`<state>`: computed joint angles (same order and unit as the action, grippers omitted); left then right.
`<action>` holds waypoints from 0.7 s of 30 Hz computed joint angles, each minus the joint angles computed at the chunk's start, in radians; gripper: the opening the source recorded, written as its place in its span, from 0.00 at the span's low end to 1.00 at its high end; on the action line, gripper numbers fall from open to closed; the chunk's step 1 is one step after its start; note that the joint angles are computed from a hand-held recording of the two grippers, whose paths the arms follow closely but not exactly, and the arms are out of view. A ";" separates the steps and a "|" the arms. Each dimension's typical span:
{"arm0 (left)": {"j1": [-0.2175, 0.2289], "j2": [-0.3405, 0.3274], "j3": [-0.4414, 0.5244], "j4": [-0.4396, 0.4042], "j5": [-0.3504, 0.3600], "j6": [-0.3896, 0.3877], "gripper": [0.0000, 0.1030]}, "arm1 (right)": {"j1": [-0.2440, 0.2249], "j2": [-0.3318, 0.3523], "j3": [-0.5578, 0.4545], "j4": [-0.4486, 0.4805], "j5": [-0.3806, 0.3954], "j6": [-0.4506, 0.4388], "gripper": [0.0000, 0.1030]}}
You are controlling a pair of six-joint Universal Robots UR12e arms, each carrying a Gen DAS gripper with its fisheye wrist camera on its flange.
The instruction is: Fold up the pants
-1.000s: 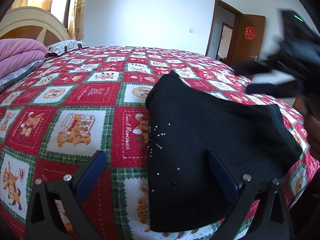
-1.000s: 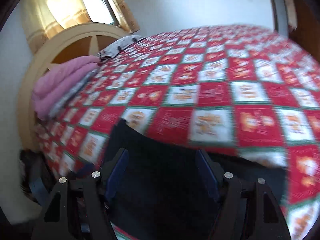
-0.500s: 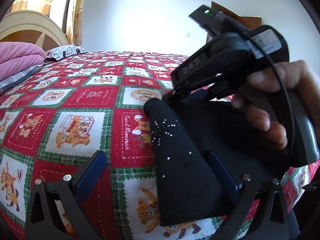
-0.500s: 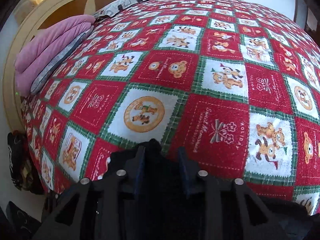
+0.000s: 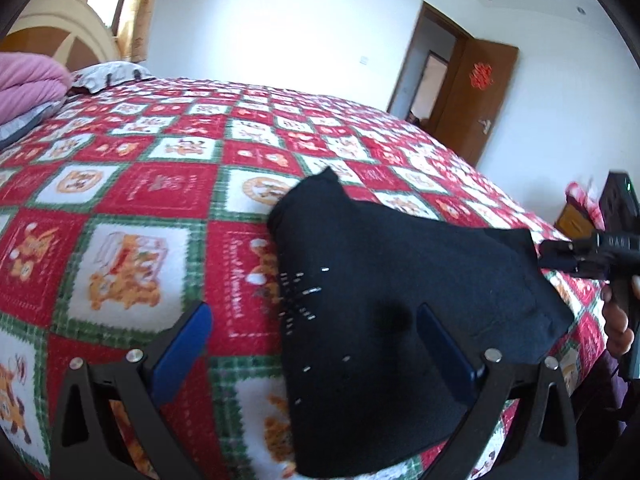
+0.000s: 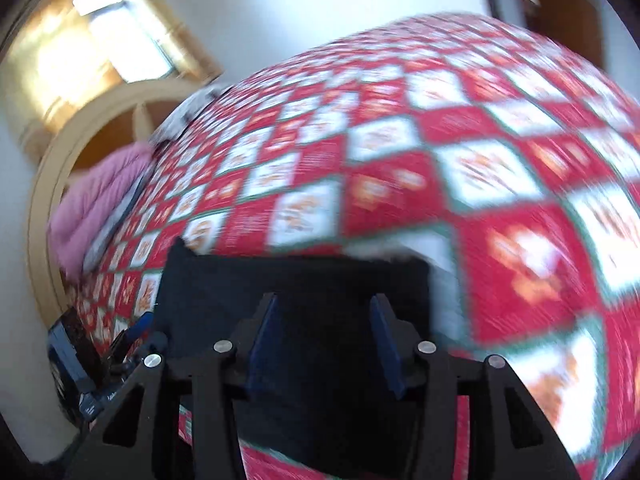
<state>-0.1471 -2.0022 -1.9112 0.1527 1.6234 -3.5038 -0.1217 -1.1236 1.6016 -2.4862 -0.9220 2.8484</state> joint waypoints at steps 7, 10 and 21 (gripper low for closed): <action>-0.006 -0.008 0.032 -0.058 -0.004 0.041 1.00 | -0.052 0.020 0.029 -0.008 0.075 0.070 0.54; -0.006 -0.008 0.039 -0.077 -0.015 0.043 1.00 | -0.047 0.024 0.037 -0.015 0.103 0.054 0.54; 0.023 -0.004 0.039 -0.068 -0.193 -0.009 0.31 | -0.037 0.005 0.091 -0.092 0.113 -0.033 0.27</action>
<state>-0.1241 -2.0062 -1.8717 0.0848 1.4305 -3.5124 -0.1585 -1.1185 1.6930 -2.5782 -0.8093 2.8151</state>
